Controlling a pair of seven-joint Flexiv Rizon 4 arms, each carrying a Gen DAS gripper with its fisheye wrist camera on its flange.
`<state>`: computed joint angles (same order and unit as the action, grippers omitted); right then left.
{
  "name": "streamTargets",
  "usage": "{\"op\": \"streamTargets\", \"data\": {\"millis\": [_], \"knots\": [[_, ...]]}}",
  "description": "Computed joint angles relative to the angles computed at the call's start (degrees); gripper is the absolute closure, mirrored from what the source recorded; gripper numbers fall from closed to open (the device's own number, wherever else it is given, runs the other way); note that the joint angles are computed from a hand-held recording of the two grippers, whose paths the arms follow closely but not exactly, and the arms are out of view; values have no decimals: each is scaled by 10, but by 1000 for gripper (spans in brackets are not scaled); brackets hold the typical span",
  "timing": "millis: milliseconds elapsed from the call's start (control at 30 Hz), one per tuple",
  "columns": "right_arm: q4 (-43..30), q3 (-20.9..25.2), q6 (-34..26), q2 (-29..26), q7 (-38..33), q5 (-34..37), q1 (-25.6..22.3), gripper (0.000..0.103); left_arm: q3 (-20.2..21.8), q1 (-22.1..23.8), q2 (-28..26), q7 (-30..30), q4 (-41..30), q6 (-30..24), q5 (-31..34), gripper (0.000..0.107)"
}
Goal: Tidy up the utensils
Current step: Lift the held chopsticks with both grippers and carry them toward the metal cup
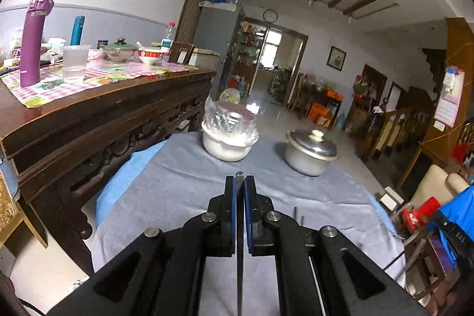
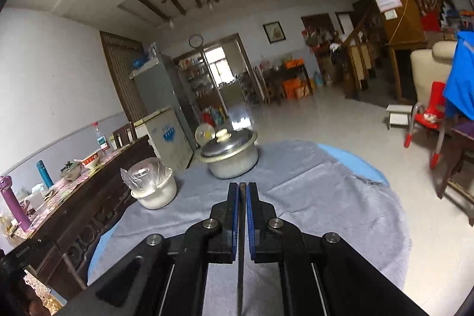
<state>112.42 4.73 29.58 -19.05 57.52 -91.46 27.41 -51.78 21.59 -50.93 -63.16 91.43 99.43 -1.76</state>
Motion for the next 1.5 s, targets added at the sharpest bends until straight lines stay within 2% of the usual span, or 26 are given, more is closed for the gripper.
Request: {"op": "streamTargets", "data": {"millis": [100, 367, 500, 900, 1500], "knots": [[7, 7, -19, 9, 6, 0, 10, 97, -2, 8, 7, -7, 20, 19, 14, 102], [10, 24, -71, 27, -22, 8, 37, 97, -58, 67, 21, -26, 74, 39, 62, 102], [15, 29, -61, 34, -9, 10, 36, 97, -75, 89, 31, -38, 93, 33, 76, 102], [17, 45, -109, 47, -24, 26, 64, 97, -132, 154, 48, -53, 155, 54, 121, 102], [23, 63, -157, 60, -17, 22, 93, 97, -174, 209, 80, -72, 206, 71, 160, 102]]}}
